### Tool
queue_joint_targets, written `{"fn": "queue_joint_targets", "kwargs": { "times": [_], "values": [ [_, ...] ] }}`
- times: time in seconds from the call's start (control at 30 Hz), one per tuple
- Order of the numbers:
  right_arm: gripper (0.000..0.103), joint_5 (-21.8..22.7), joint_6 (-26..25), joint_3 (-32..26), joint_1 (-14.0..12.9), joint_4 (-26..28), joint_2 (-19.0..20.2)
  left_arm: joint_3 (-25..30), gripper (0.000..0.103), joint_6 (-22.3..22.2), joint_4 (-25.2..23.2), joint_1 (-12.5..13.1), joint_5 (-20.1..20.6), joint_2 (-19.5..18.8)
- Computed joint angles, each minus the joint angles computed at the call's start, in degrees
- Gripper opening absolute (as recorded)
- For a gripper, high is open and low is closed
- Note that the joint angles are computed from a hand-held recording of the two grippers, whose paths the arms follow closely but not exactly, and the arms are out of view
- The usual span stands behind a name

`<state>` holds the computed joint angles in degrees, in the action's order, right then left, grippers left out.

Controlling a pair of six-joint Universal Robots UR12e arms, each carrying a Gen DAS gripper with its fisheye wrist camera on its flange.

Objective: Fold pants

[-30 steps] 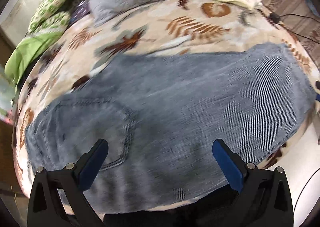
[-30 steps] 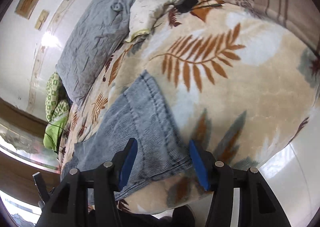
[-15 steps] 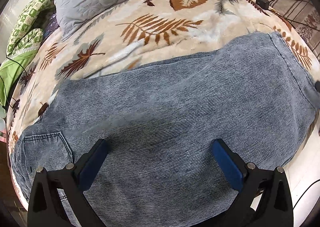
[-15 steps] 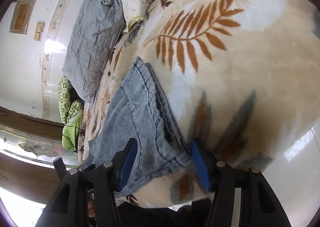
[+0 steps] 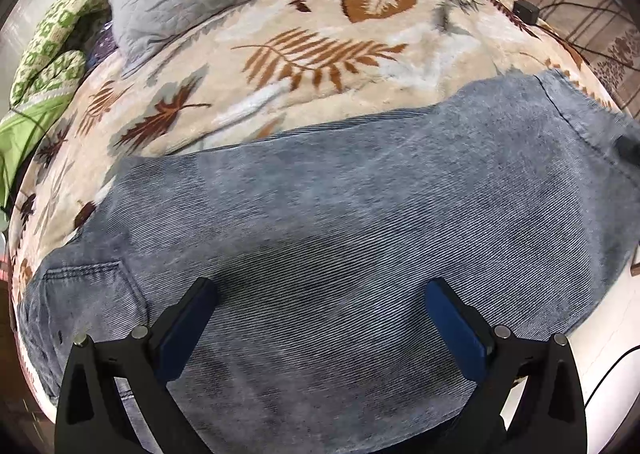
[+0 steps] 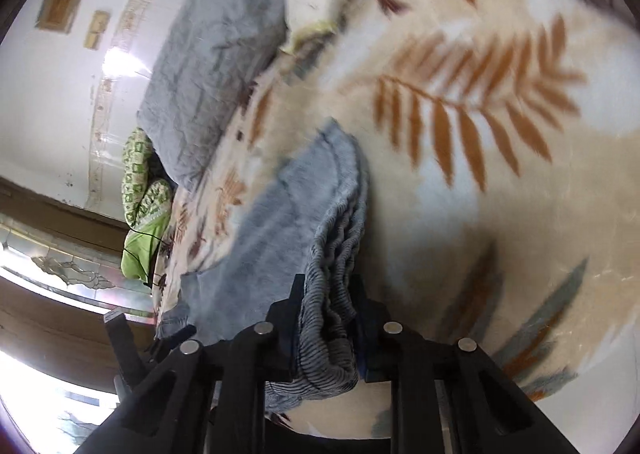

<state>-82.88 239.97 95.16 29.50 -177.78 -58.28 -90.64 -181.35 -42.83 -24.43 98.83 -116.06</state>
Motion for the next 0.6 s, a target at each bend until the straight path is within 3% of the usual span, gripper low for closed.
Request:
{"fn": "queue_joint_targets", "kwargs": {
  "times": [0.13, 0.3, 0.5, 0.6],
  "values": [
    [0.02, -3.4, -5.3, -4.1, 1.6, 4.1, -0.5, -1.3, 0.103, -1.5, 1.0, 1.1, -0.3, 1.6],
    [0.02, -4.4, -11.9, -11.5, 3.9, 11.0, 1.1, -3.4, 0.103, -4.0, 1.7, 3.2, 1.5, 4.2],
    [0.02, -2.0, -18.1, -23.5, 6.9, 19.0, 7.0, -8.0, 0.103, -5.7, 5.4, 6.5, 2.4, 8.2],
    [0.02, 0.7, -18.8, -28.3, 7.9, 22.0, 10.2, -10.6, 0.103, -6.2, 8.0, 8.2, 3.2, 10.3]
  ]
}}
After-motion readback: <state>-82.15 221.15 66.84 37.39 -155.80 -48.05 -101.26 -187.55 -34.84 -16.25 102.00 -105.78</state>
